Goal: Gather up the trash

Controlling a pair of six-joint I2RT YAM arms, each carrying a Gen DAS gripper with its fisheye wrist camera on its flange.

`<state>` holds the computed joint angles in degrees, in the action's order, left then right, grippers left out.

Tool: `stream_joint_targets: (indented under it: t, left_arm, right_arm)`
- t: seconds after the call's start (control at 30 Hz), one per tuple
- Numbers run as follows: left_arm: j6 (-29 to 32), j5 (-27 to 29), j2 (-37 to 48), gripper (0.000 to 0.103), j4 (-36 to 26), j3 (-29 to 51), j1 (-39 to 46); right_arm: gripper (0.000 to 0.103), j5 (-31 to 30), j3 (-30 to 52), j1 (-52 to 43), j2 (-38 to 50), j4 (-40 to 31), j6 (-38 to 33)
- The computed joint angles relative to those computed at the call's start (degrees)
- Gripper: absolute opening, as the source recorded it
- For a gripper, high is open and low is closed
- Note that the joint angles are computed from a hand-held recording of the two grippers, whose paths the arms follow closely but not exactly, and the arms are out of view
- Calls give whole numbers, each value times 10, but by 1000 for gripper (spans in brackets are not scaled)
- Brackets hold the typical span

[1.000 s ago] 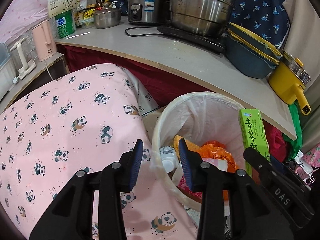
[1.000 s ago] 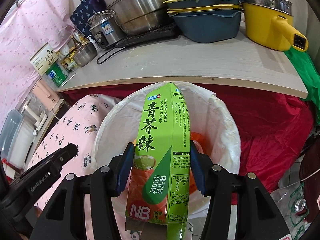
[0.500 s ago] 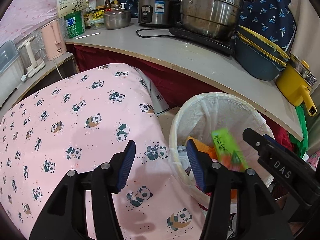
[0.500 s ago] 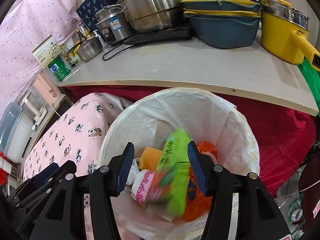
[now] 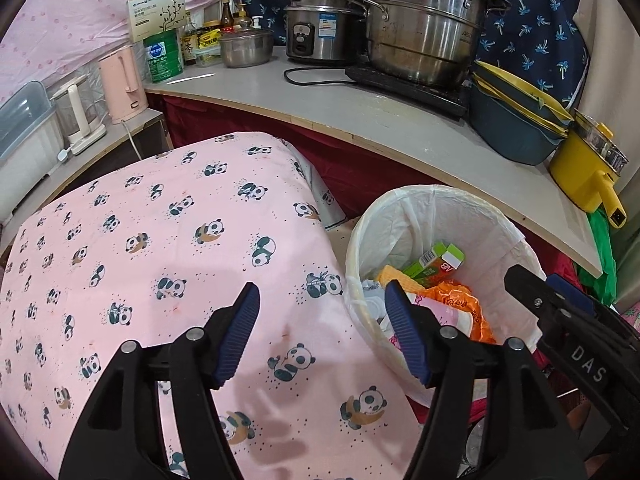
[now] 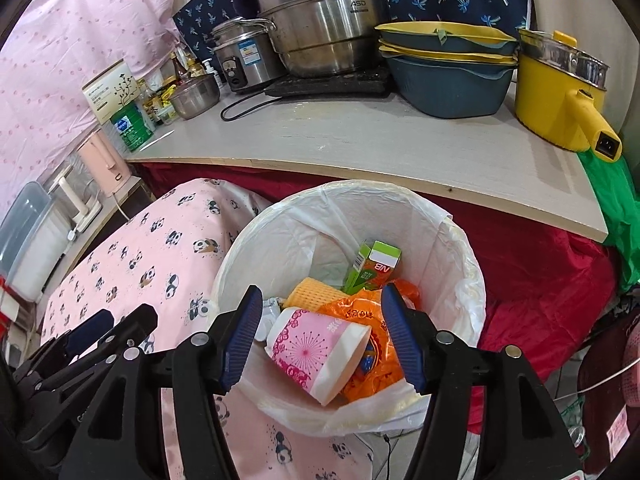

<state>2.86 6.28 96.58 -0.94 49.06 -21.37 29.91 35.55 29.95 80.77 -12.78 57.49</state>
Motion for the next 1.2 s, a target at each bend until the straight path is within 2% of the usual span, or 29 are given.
stream_joint_targets:
  t: [0.13, 0.3, 0.47, 0.73, 0.8, 1.2]
  left_arm:
    - [2, -4, -30, 69, 6, -28, 5]
    - [5, -15, -69, 83, 18, -66, 9]
    - [12, -21, -98, 87, 20, -93, 16]
    - [20, -33, -131, 90, 24, -131, 26]
    - [19, -32, -139, 90, 24, -138, 27]
    - [20, -48, -169, 92, 32, -176, 20]
  right_arm:
    - [66, 21, 1, 30, -20, -34, 16]
    - [75, 53, 7, 73, -36, -83, 38]
    - [83, 75, 10, 108, -50, -126, 67]
    - [87, 83, 13, 152, -49, -171, 92]
    - [97, 86, 10, 162, -49, -173, 101]
    - [96, 104, -6, 208, -53, -185, 135]
